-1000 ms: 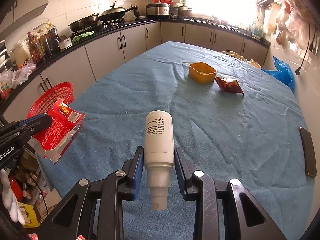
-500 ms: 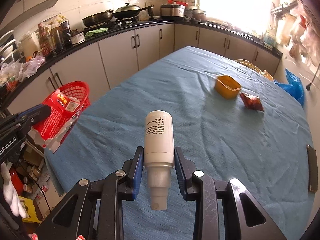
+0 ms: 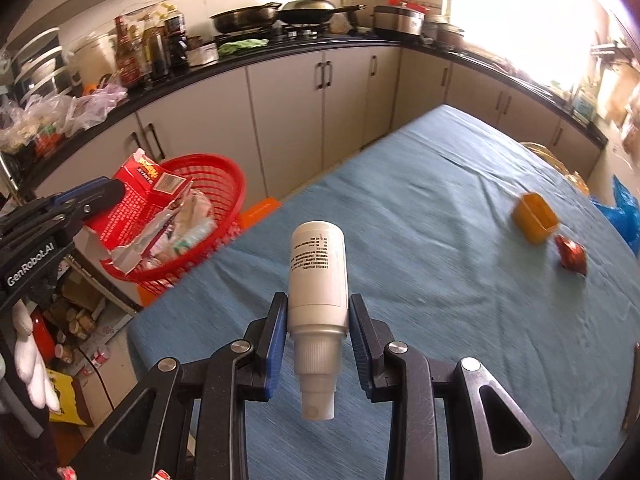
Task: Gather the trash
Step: 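Carry the red wrapper and spray bottle to the red basket and release both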
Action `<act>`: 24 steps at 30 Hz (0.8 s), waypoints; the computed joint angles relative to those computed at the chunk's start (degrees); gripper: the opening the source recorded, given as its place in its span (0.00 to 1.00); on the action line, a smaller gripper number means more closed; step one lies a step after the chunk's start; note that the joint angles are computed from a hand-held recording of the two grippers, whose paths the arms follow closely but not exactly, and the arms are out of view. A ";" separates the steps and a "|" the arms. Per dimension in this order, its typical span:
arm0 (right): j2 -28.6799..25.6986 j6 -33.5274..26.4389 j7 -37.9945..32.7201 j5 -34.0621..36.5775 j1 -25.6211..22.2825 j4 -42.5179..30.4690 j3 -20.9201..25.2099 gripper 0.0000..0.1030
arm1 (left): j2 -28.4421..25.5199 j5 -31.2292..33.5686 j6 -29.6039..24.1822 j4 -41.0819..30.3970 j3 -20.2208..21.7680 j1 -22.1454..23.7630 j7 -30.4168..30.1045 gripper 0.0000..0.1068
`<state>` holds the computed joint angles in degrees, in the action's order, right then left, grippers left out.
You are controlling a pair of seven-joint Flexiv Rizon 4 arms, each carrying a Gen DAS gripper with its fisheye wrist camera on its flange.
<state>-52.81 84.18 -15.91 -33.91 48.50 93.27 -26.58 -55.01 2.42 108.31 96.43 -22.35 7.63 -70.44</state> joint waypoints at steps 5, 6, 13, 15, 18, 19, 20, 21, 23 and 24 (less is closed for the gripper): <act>-2.64 -2.13 -3.41 -0.32 -3.59 -7.28 4.81 0.32 | -1.11 -0.94 -1.23 -2.00 -0.12 1.66 -0.06 0.16; -3.13 -2.64 -3.93 -0.34 -4.18 -8.59 5.68 0.32 | -1.39 -1.11 -1.57 -2.34 -0.37 2.21 -0.06 0.16; -6.48 -5.27 -6.94 -0.04 -7.17 -16.24 10.51 0.32 | -3.25 -0.36 -2.18 -2.80 -4.19 6.79 0.76 0.16; -7.08 -5.79 -7.54 0.10 -7.55 -17.60 11.27 0.32 | -3.72 -0.22 -2.57 -3.05 -4.89 7.61 1.02 0.16; -7.81 -5.89 -7.84 0.24 -7.75 -19.03 11.52 0.32 | -4.39 -0.63 -3.77 -3.84 -5.68 8.30 1.50 0.16; -8.14 -5.97 -8.05 0.34 -7.96 -19.70 11.73 0.32 | -4.59 -0.82 -4.10 -4.10 -5.93 8.49 1.72 0.16; -8.35 -6.02 -8.28 0.46 -8.17 -20.17 11.93 0.32 | -4.85 -1.03 -4.43 -4.41 -6.26 8.70 1.95 0.16; -8.80 -6.07 -8.69 0.71 -8.65 -21.06 12.45 0.32 | -5.04 -1.21 -4.56 -4.58 -6.54 8.85 2.17 0.16; -9.67 -6.04 -9.58 1.38 -9.62 -22.73 13.63 0.32 | -5.56 -1.60 -4.77 -5.20 -6.98 9.02 2.59 0.16; -10.28 -6.07 -10.16 1.88 -10.24 -23.87 14.44 0.32 | -5.84 -1.85 -4.89 -5.58 -7.11 9.01 2.74 0.16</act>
